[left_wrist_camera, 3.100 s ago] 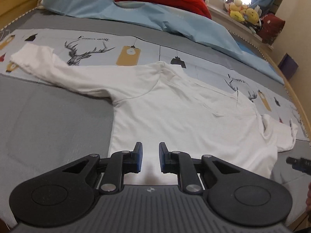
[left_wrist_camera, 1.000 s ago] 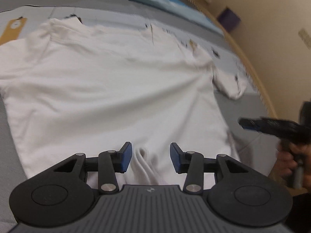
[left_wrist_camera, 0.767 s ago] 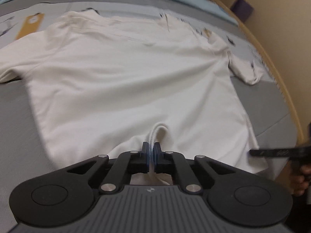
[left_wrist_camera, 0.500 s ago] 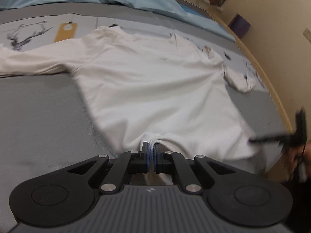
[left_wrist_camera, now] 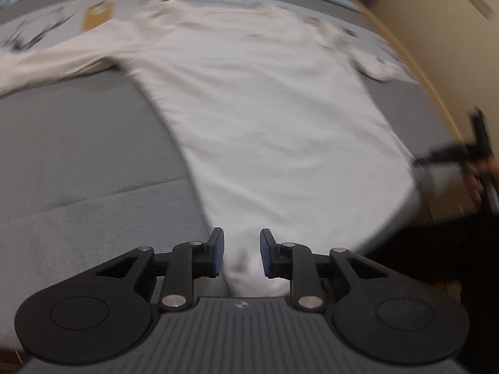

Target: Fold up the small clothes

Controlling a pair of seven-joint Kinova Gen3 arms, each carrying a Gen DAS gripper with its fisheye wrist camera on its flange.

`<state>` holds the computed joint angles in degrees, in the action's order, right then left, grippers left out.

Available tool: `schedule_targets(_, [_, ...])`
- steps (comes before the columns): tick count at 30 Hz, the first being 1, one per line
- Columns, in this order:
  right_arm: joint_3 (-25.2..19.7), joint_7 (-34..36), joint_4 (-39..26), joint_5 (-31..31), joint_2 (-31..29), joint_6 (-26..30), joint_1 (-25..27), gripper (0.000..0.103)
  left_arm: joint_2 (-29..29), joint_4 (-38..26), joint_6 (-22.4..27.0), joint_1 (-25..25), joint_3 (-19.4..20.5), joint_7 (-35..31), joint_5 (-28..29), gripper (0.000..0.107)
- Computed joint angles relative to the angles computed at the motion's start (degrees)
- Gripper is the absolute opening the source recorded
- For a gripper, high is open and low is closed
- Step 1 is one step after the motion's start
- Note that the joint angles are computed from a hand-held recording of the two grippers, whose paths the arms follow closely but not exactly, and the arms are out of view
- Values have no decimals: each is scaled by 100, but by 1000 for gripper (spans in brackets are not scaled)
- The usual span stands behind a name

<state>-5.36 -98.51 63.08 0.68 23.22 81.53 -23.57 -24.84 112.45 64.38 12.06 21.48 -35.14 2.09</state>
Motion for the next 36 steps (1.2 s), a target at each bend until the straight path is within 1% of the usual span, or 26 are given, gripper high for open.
schedule_targets(2, [-12,63,37,92,7,-26,-64,26,414,-193,319,-159,178,301,-59,32])
schedule_targets(4, [-6,131,84,201,35,-28,-120,27,874,-396,616,-125,253,478,-176,32])
schedule_targets(5, [-7,181,92,236,43,20,-136,27,970,-417,625,-42,213,491,-186,32])
schedule_targets(8, [-19,341,106,271,23,41,-135,27,1207,-452,461,218,-15,330,-78,39])
schedule_targets(12, [14,287,117,369,28,-6,-225,27,1730,-679,561,622,-63,180,-153,38])
schedule_targets(14, [10,251,215,495,-31,-84,-331,27,1929,-792,634,841,-74,58,-293,36])
schedule_targets(15, [10,231,247,562,-58,-109,-382,27,2010,-858,697,943,-92,2,-365,30])
schedule_targets(16, [7,225,319,587,-87,-175,-391,27,2071,-912,767,1041,-117,-52,-439,26])
schedule_targets(18, [-11,204,417,592,-140,-267,-399,27,2094,-973,845,1187,-233,-89,-486,7])
schedule_targets(20, [-24,192,475,565,-179,-331,-383,26,2003,-979,871,1241,-370,-64,-448,6])
schedule_targets(22, [-27,165,493,513,-201,-356,-344,25,2033,-1095,1095,1309,-364,-14,-607,6])
schedule_targets(23, [-31,173,495,480,-211,-348,-317,23,2041,-1145,1204,1342,-360,22,-649,6])
schedule_targets(24, [-37,224,472,433,-186,-340,-267,18,2068,-1208,1334,1380,-345,54,-702,6])
schedule_targets(25, [-47,264,441,393,-165,-309,-240,17,2086,-1266,1466,1416,-336,84,-750,6])
schedule_targets(27, [-81,412,346,288,-105,-200,-184,11,2174,-1403,1740,1498,-295,215,-880,6])
schedule_targets(29, [-115,626,169,182,1,42,-142,10,2252,-1490,1934,1592,-280,314,-970,6])
schedule_targets(30, [-112,694,119,186,39,123,-158,9,2359,-1521,1943,1656,-256,366,-1030,6])
schedule_targets(32, [-96,804,80,254,62,178,-214,10,2541,-1657,2033,1820,-224,443,-1102,6])
schedule_targets(36, [-50,950,0,328,110,286,-244,10,2693,-1777,2196,2032,-328,388,-1157,7])
